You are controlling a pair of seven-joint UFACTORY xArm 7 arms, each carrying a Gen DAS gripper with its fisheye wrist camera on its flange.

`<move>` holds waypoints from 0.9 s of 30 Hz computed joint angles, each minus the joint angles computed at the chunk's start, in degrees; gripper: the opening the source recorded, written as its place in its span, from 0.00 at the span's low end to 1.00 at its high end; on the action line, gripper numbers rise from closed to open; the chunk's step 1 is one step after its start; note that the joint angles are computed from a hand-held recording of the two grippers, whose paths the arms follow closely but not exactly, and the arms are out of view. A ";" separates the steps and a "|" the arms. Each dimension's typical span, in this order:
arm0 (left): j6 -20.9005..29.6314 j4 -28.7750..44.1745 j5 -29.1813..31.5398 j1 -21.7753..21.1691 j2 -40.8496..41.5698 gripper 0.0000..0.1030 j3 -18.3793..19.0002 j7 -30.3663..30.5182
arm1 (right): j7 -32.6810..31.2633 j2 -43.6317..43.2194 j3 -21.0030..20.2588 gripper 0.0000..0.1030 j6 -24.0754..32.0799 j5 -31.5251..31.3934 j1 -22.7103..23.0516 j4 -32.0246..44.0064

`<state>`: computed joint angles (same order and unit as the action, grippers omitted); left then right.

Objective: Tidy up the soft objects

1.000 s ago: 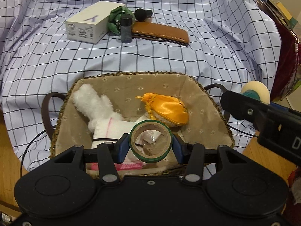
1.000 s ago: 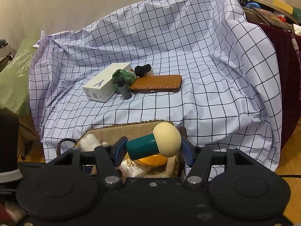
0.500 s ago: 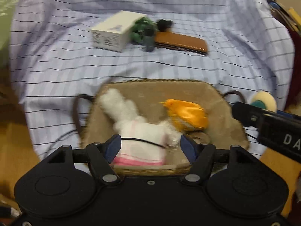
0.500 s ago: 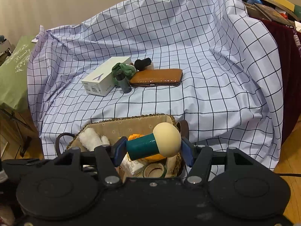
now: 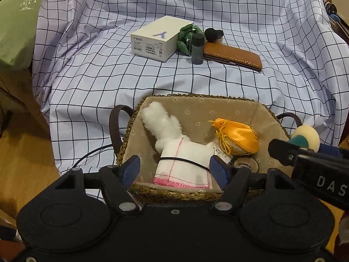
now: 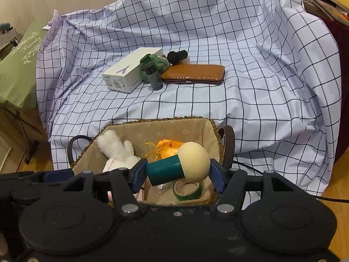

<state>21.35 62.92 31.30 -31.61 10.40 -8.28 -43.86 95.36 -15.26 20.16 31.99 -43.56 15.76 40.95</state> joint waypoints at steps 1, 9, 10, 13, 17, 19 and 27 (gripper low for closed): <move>0.08 0.01 0.22 -0.09 -0.02 0.64 0.10 -0.29 | -0.25 -0.09 -0.15 0.59 -0.25 0.27 0.13 -0.16; 0.31 -0.13 0.88 -0.08 -0.13 0.65 0.22 -1.49 | -0.14 -0.39 0.09 0.61 -1.10 -0.20 -0.33 -0.50; 0.29 -0.13 0.80 -0.01 -0.11 0.65 0.18 -1.46 | -0.11 -0.43 0.14 0.61 -1.10 -0.27 -0.36 -0.51; 0.26 -0.24 0.76 0.07 -0.18 0.66 0.15 -1.55 | -0.14 -0.39 0.24 0.61 -0.98 -0.24 -0.36 -0.40; 0.12 -0.45 1.67 -0.01 -0.36 0.70 0.36 -2.74 | 0.02 -0.39 0.26 0.61 -0.84 -0.31 -0.37 -0.40; 0.16 -0.45 2.15 -0.03 -0.41 0.70 0.38 -3.14 | -0.16 -0.37 0.22 0.61 -0.74 -0.21 -0.32 -0.37; 0.13 -0.48 2.32 0.15 -0.43 0.70 0.21 -3.30 | -0.12 -0.46 0.29 0.61 -0.61 -0.12 -0.29 -0.41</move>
